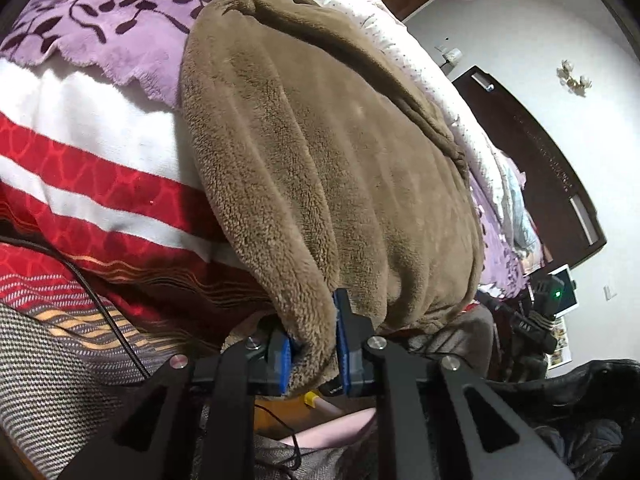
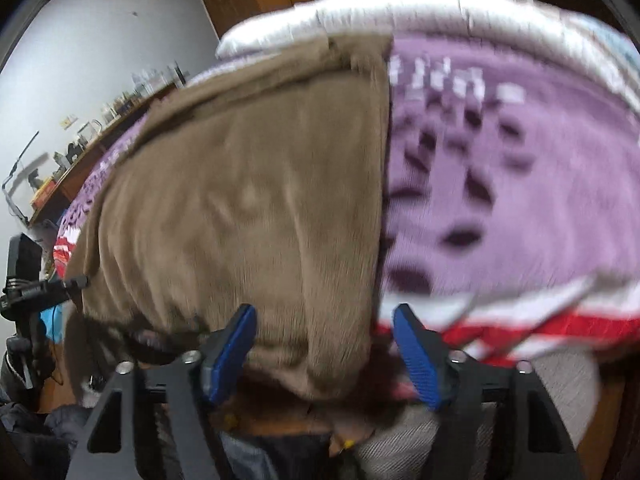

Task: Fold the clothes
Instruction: 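Grasp the fleece edge with the right gripper beside the left gripper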

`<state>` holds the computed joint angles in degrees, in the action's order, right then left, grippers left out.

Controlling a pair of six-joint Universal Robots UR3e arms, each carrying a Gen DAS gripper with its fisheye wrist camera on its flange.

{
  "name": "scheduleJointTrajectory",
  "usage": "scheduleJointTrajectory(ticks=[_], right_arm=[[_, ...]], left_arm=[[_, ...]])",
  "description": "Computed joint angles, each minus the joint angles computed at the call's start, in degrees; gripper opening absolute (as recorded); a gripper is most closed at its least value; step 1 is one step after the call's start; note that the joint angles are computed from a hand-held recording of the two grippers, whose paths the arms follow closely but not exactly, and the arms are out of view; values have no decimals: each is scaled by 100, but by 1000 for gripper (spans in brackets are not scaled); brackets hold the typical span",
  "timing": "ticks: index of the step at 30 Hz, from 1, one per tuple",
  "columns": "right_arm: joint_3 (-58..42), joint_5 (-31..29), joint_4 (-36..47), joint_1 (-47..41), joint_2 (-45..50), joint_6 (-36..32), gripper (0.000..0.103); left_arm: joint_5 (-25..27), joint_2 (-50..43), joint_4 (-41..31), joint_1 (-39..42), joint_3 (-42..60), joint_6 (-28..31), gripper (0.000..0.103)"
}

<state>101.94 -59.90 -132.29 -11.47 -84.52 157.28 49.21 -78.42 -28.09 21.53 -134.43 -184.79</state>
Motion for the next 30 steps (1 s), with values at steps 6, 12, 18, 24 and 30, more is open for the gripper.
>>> scheduleJointTrajectory(ticks=[6,12,18,24,30], right_arm=[[16,55,124,-68,321,324,64],[-335,479,718,-296,845,359,64],[-699,598,947,-133,1213,104,54],[-554,1011,1243,-253,1015,-523,15],[-365,1799,1961,-527,375,-1546,13]], left_arm=[[-20,-369,164,-47,123,-99,65],[-38,-839,390,-54,199,-186,70],[-247,-1143,577,62,140,-127,69],[-586,-689,450,487,-372,56,33],[-869,441,-548,943,-626,559,25]])
